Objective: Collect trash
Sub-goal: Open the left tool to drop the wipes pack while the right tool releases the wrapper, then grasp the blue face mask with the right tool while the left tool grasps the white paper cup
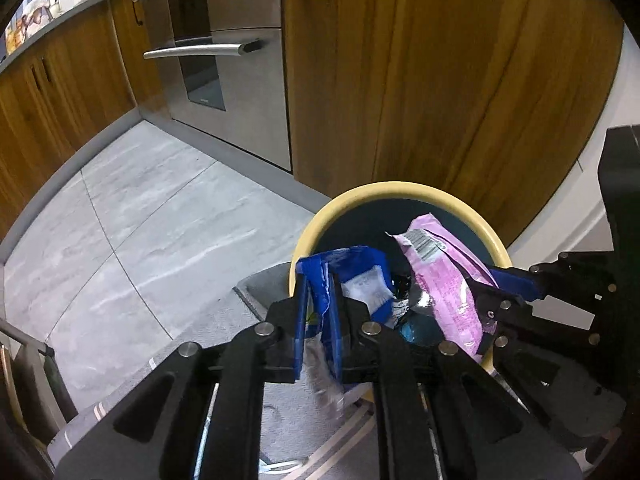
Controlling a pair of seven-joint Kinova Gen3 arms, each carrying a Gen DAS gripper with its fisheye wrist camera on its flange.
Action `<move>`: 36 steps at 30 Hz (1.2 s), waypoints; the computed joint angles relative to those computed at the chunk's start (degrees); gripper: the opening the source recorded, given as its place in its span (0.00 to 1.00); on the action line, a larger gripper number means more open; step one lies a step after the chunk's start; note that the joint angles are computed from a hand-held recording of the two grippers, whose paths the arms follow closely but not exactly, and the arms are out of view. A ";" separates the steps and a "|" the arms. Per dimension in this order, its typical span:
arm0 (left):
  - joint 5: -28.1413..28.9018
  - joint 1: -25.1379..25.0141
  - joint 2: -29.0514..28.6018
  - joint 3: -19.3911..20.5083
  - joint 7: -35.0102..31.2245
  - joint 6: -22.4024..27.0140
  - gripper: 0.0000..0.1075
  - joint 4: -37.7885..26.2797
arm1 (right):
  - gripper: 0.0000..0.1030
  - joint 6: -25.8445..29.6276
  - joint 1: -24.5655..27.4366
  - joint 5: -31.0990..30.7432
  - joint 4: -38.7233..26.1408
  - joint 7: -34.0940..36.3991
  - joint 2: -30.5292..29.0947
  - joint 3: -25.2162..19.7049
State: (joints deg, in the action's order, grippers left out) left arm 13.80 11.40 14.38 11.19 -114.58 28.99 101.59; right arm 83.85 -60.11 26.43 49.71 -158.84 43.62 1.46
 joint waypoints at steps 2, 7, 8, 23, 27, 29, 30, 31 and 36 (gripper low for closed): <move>-0.01 -0.12 -0.06 -0.11 -0.04 0.24 0.18 -0.09 | 0.13 0.58 0.39 -0.27 -0.48 0.16 0.40 0.03; -1.92 0.60 -0.70 -0.93 1.34 -0.57 0.31 0.13 | 0.13 1.98 0.39 -0.33 -2.26 0.32 1.59 0.50; -1.39 0.10 -0.95 -0.73 1.07 -0.50 0.32 0.29 | 0.13 2.33 0.37 -0.32 -2.68 0.32 1.83 0.61; 2.55 -3.88 -4.66 -1.75 -0.78 0.37 0.54 2.87 | 0.60 1.72 -1.81 3.05 -1.88 -1.52 1.35 1.53; 3.69 -4.98 -6.90 -2.77 -1.84 0.79 0.62 4.20 | 0.76 1.44 -2.29 3.98 -1.85 -1.68 1.12 1.83; 5.10 -5.96 -7.97 -3.30 -2.98 1.60 0.66 4.55 | 0.80 0.95 -2.57 4.52 -1.56 -2.07 0.75 1.90; 5.82 -6.37 -8.45 -3.60 -3.60 2.02 0.69 4.78 | 0.82 0.43 -2.82 4.92 -1.16 -2.49 0.41 1.98; 6.30 -6.75 -9.21 -4.05 -3.97 2.31 0.75 5.23 | 0.84 0.07 -3.10 5.39 -0.87 -2.85 0.15 2.08; 5.34 -7.37 -12.29 -6.16 -3.89 2.48 0.86 6.93 | 0.90 -3.52 -5.91 9.87 2.04 -5.66 -1.70 2.92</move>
